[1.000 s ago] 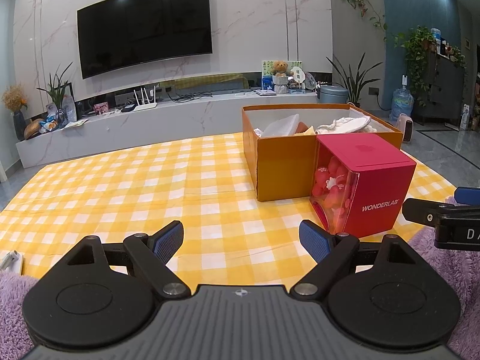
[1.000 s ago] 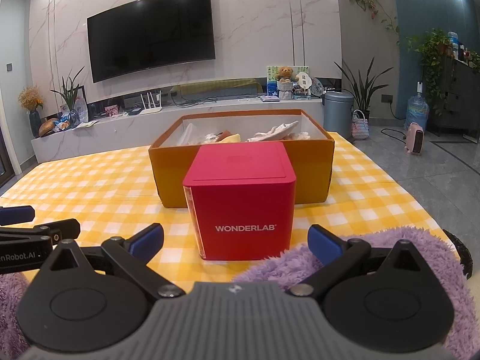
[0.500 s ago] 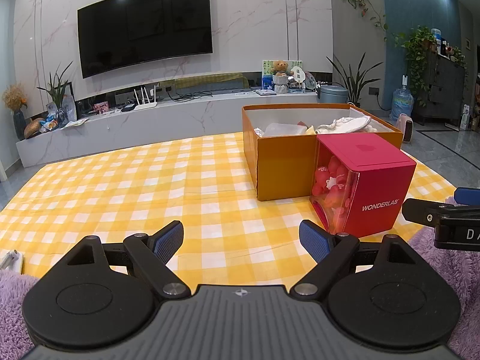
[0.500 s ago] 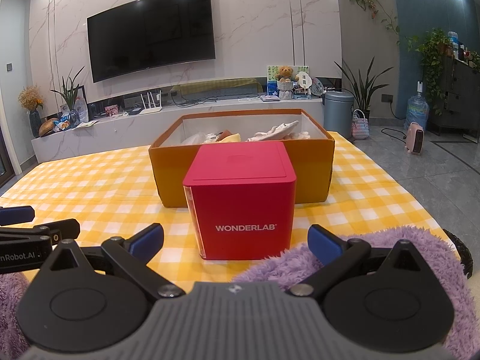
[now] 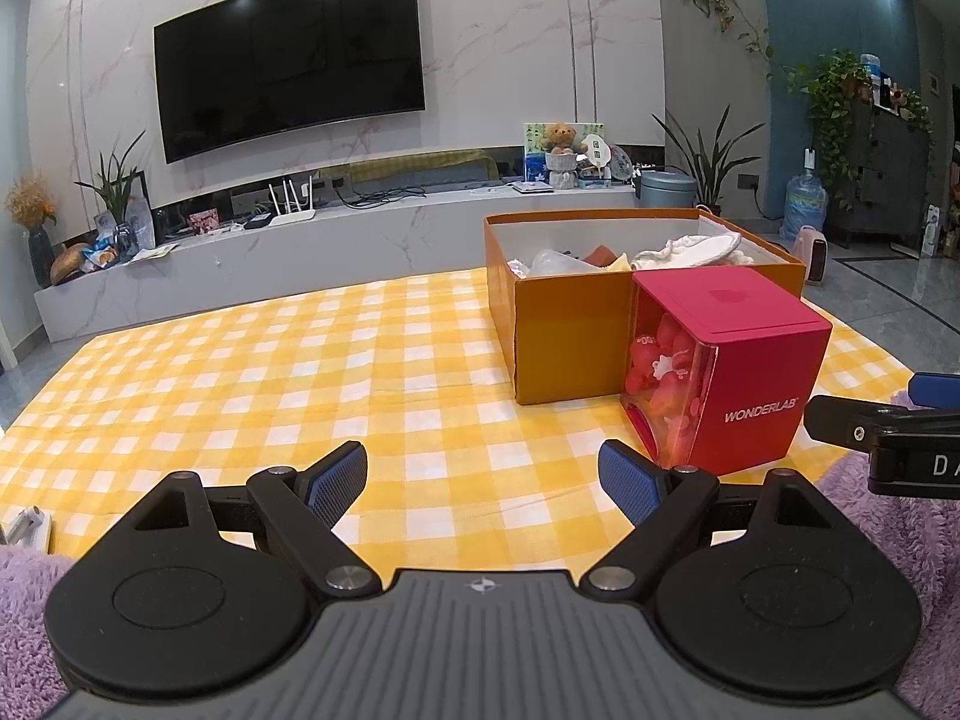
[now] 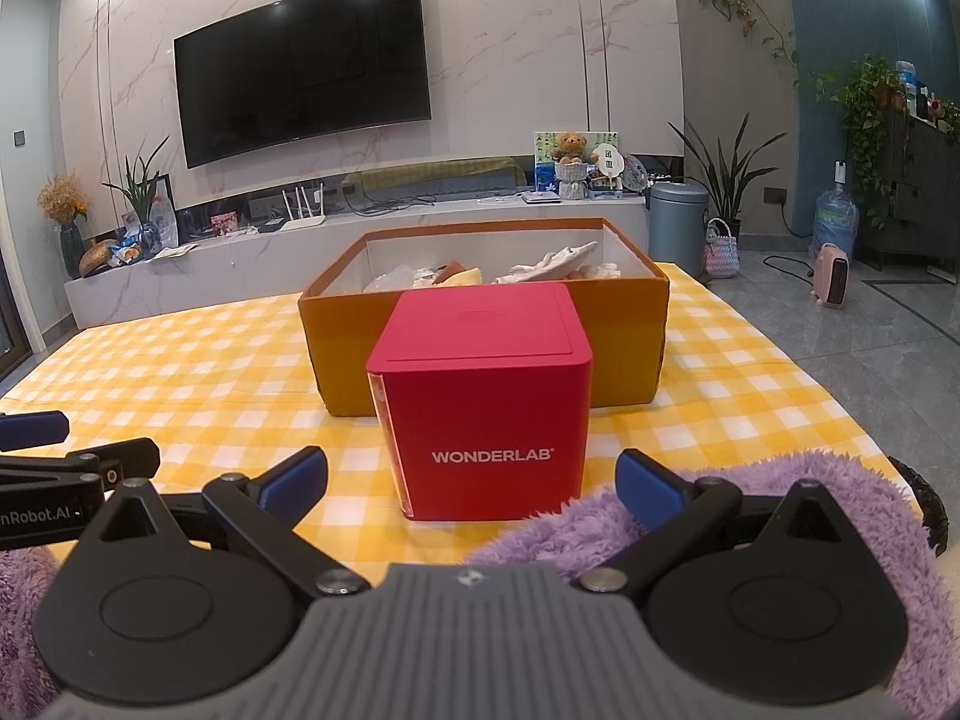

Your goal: Organize soft objects

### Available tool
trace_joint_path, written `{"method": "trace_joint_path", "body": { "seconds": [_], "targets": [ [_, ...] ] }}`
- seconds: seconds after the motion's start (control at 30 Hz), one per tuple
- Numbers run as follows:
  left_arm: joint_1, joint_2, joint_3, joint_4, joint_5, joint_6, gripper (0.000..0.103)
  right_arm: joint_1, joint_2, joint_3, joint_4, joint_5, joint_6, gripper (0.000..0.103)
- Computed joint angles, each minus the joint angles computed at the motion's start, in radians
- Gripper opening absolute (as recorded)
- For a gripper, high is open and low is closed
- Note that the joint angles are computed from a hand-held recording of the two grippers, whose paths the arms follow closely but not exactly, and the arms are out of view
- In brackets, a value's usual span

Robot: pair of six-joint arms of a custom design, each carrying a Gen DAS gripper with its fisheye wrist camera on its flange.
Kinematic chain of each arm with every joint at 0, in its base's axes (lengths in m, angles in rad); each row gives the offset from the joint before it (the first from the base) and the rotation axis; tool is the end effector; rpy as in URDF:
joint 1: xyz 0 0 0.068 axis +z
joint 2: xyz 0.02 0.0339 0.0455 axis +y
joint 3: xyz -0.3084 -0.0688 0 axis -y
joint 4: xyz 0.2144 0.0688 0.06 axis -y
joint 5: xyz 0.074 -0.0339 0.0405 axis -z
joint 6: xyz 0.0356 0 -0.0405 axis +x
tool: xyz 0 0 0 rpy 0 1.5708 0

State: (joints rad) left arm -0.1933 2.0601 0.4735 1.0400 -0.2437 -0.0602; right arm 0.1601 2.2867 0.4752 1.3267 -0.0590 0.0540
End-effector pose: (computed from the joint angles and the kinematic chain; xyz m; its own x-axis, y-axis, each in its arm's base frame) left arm 0.3101 -0.0519 0.1140 -0.5082 0.0400 -0.8603 -0.0465 0.9962 0.0738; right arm 0.3220 0.0541 0.0726 -0.4708 -0.0214 -0.8820 -0.1855 0.9798 0.0752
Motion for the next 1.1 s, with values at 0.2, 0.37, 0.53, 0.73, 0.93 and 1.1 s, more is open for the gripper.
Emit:
{"method": "trace_joint_path", "body": {
  "seconds": [0.2, 0.37, 0.53, 0.73, 0.93, 1.1],
  "targets": [
    [0.004, -0.008, -0.002, -0.003, 0.0, 0.003, 0.102, -0.001, 0.0, 0.001, -0.002, -0.001, -0.001, 0.1],
    [0.003, -0.005, -0.002, 0.002, 0.0, 0.005, 0.102, 0.001, 0.0, 0.003, -0.004, 0.001, 0.0, 0.1],
    [0.014, -0.014, -0.006, -0.001, 0.017, 0.011, 0.102, -0.001, -0.001, 0.002, -0.004, -0.001, -0.001, 0.1],
    [0.021, -0.017, -0.002, -0.006, 0.021, 0.015, 0.102, 0.0, -0.001, 0.002, -0.004, 0.0, 0.0, 0.1],
    [0.022, -0.018, -0.002, -0.006, 0.022, 0.015, 0.102, 0.0, -0.001, 0.002, -0.005, 0.0, 0.0, 0.1],
    [0.026, -0.017, -0.003, 0.0, 0.025, 0.02, 0.102, 0.0, -0.001, 0.002, -0.005, 0.0, 0.0, 0.1]
  ]
}}
